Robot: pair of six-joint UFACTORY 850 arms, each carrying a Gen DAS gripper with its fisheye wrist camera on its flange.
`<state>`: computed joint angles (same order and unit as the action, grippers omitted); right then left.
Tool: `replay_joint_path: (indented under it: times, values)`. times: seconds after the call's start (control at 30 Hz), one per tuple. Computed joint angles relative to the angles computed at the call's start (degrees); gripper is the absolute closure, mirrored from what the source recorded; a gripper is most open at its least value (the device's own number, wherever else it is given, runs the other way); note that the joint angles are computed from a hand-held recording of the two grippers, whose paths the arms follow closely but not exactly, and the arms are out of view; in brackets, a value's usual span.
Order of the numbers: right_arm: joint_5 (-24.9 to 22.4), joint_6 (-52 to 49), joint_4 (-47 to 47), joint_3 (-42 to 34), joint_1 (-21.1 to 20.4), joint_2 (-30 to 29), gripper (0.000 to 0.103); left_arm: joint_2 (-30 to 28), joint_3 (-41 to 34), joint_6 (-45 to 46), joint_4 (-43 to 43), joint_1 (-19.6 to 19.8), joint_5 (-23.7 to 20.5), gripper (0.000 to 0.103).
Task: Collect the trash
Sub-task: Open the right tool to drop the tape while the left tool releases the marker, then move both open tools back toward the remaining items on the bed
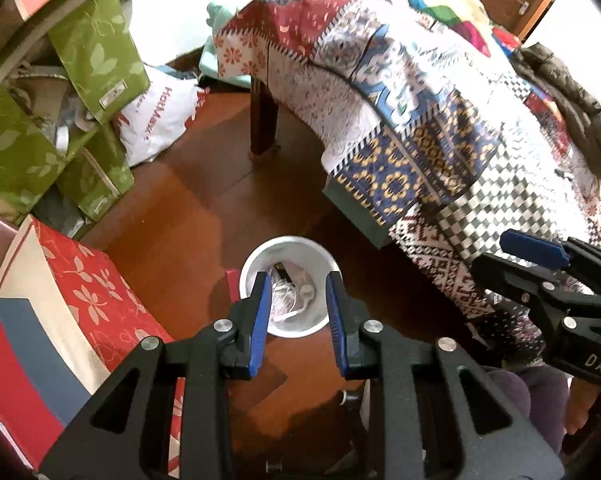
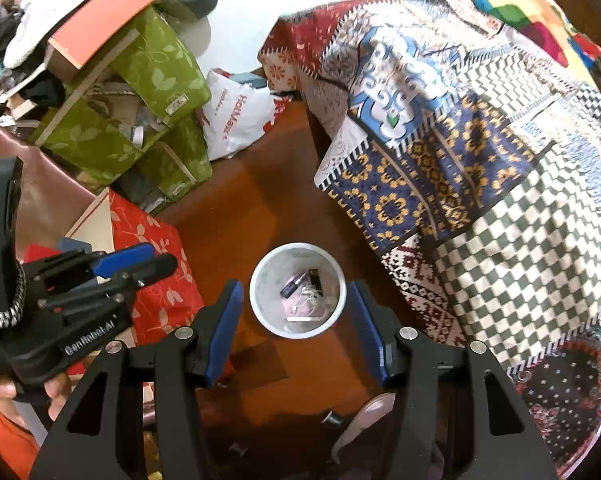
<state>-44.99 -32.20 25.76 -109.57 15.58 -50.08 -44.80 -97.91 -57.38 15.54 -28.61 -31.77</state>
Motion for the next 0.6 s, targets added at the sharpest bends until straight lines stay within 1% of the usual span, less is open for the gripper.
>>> replay_joint_path:
  times: [0.07, 0.2, 0.27, 0.37, 0.47, 0.6]
  values:
    - [1.6, -1.6, 1.4, 2.4, -0.6, 2.3, 0.052, 1.1, 0.4, -2.3, 2.5, -0.6, 0.0, 0.077]
    - [4.3, -4.1, 3.8, 6.3, -2.0, 6.3, 0.052, 3.0, 0.3, -6.9, 8.7, -2.1, -1.4, 0.077]
    - [5.7, -5.0, 5.0, 7.8, -2.6, 8.1, 0.052, 3.7, -0.4, -9.0, 11.9, -3.0, -2.4, 0.077]
    - [7.6, -6.7, 7.0, 10.1, -4.0, 10.9, 0.052, 4.3, -1.3, -12.3, 16.1, -4.3, -2.7, 0.077]
    - [9.5, -8.9, 9.2, 12.2, -5.3, 13.7, 0.052, 4.2, -3.9, -14.2, 19.6, -5.7, -3.3, 0.077]
    - [9.7, -12.4, 12.6, 14.0, -7.6, 16.4, 0.052, 2.6, -9.1, -14.5, 22.8, -7.5, -5.4, 0.077]
